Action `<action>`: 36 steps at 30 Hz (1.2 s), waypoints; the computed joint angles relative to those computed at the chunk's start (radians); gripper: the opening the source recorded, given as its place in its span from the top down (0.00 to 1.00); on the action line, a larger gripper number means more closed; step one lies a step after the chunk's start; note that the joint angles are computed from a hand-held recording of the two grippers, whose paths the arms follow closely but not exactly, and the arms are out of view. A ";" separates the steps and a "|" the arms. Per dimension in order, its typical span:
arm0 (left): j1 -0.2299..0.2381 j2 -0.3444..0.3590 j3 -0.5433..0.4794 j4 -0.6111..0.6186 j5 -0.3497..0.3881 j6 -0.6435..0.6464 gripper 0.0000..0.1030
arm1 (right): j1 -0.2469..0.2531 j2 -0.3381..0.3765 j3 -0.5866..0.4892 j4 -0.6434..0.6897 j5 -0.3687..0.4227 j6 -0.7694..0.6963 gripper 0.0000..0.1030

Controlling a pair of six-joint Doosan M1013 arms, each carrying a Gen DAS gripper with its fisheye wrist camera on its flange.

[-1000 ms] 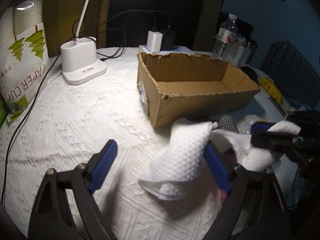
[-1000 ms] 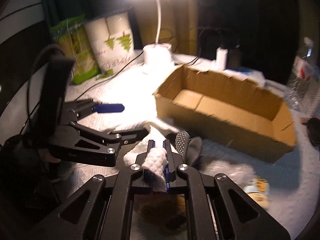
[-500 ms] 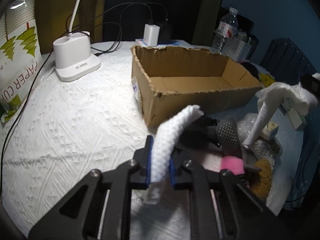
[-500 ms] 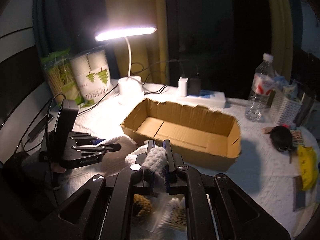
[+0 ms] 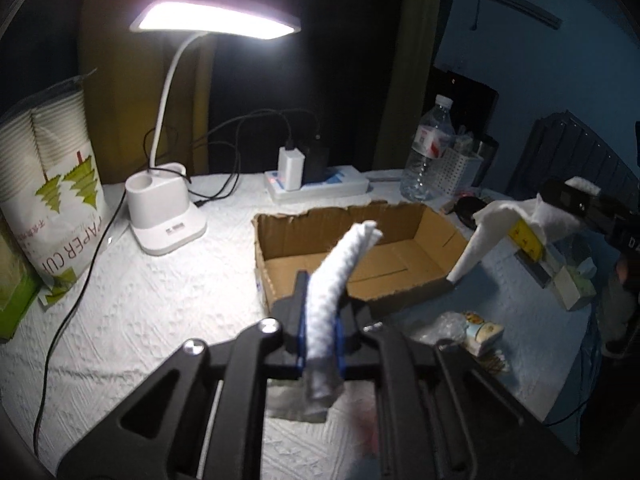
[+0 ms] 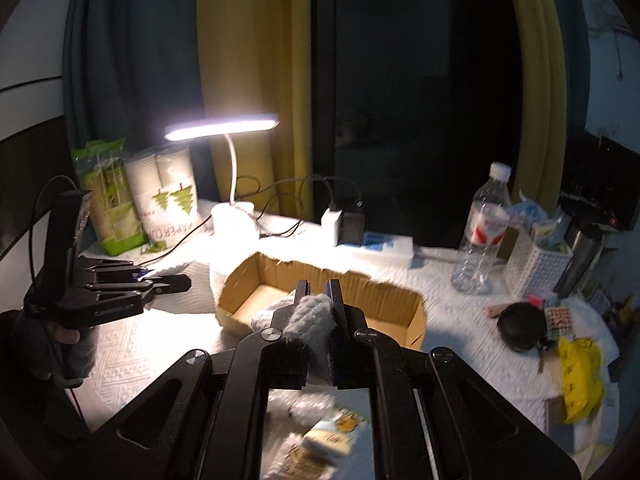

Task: Organize soft objects
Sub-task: 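Lower both white towels into the cardboard box and open both grippers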

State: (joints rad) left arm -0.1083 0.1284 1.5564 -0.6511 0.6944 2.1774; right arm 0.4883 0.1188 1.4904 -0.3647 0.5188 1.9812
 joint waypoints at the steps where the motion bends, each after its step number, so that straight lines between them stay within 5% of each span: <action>1: -0.005 0.000 -0.003 0.008 -0.009 -0.003 0.90 | -0.003 0.000 -0.001 -0.009 -0.001 0.005 0.92; 20: -0.065 0.097 -0.096 0.126 -0.080 -0.088 0.90 | -0.076 0.093 -0.068 -0.083 0.002 0.042 0.92; 36: -0.102 0.171 -0.128 0.326 -0.041 -0.236 0.83 | -0.105 0.197 -0.109 0.126 0.083 -0.094 0.92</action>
State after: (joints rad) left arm -0.2103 0.2998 1.4289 -0.3247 0.6531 1.9418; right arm 0.3832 0.3153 1.3818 -0.2384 0.6022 1.8868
